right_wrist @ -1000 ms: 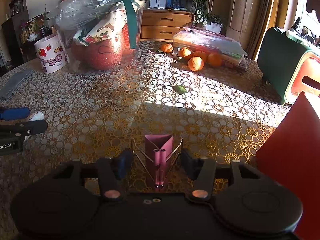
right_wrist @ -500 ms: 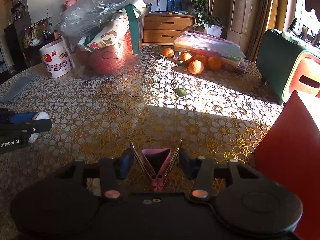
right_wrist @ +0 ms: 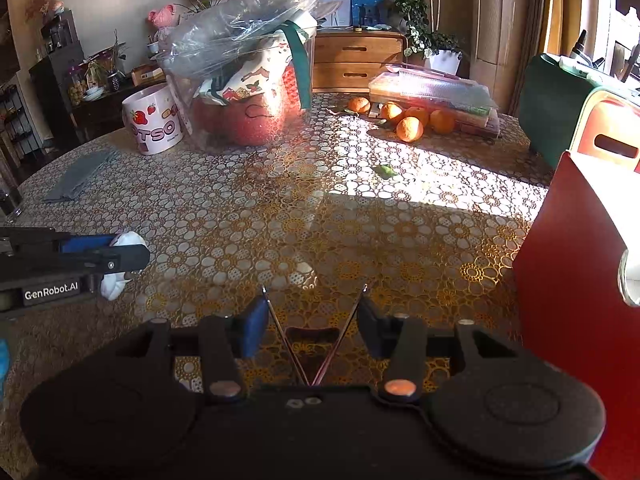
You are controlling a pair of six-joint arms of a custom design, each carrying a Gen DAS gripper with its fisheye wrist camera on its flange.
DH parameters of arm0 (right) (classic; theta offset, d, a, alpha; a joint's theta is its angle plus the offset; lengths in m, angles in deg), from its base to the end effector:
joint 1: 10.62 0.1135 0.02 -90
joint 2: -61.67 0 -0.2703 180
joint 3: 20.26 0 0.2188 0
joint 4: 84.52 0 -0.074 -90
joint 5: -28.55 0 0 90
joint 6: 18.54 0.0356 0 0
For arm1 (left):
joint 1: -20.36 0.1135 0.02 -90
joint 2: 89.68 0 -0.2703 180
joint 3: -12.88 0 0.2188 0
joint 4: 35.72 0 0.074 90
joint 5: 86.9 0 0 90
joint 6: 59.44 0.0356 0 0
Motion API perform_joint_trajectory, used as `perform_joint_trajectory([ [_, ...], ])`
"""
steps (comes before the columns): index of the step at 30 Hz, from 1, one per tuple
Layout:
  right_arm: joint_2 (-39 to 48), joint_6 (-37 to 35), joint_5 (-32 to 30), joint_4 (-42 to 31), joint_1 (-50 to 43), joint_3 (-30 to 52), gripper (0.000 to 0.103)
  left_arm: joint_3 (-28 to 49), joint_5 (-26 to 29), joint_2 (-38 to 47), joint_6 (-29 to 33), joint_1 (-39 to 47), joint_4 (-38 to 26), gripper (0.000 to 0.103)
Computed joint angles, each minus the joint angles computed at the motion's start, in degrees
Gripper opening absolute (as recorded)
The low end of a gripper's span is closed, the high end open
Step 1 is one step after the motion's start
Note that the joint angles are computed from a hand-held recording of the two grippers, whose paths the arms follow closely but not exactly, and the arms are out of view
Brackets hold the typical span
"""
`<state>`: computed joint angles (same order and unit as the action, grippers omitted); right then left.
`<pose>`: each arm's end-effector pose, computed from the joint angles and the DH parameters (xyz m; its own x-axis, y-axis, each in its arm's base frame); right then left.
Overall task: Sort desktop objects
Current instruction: 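Grasp the cartoon plush with the left tool while the right tool grasps the pink binder clip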
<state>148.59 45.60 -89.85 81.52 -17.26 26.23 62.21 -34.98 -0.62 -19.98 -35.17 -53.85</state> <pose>0.2337 -0.0102 0.1559 -0.6511 -0.3105 -0.6926 -0.5082 0.8561 0.0940 0.1529 -0.1839 0.1575 -0.6622 -0.1092 -0.7413 -0.0756 0.9940 -0.0788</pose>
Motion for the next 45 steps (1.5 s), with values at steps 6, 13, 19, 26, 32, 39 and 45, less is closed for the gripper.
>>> perform_joint_trajectory([
  [6,-4.54,-2.51,-2.78,-4.02,-2.84,-1.47,0.047,2.03,-1.3,-0.19,-5.22,-4.93,-4.55,0.028],
  [13,-9.4,-6.63,-6.62,-10.2,-7.88,-2.73,0.041,4.8,-3.17,-0.71,-10.2,-9.83,-10.43,0.028],
  [19,-11.0,-11.41,-10.99,-18.35,-13.54,-0.5,0.008,7.95,-5.18,-0.25,-14.0,-13.83,-16.14,0.028],
  [26,-10.04,-15.41,-11.41,-20.01,-17.47,-0.78,0.023,8.62,-6.12,0.27,-18.14,-16.77,-19.71,0.028],
  [32,-10.24,-20.53,-13.18,-21.42,-18.85,-2.32,0.057,7.38,-5.51,0.68,-19.85,-17.71,-19.2,0.028],
  [39,-7.86,-12.9,-7.95,-9.39,-10.56,-5.45,0.062,4.83,-4.0,1.02,-19.48,-16.65,-15.9,0.028],
  [45,-3.41,-7.17,-3.28,-0.24,-4.6,-6.55,0.057,3.33,-3.53,1.46,-18.1,-15.8,-13.22,0.028],
])
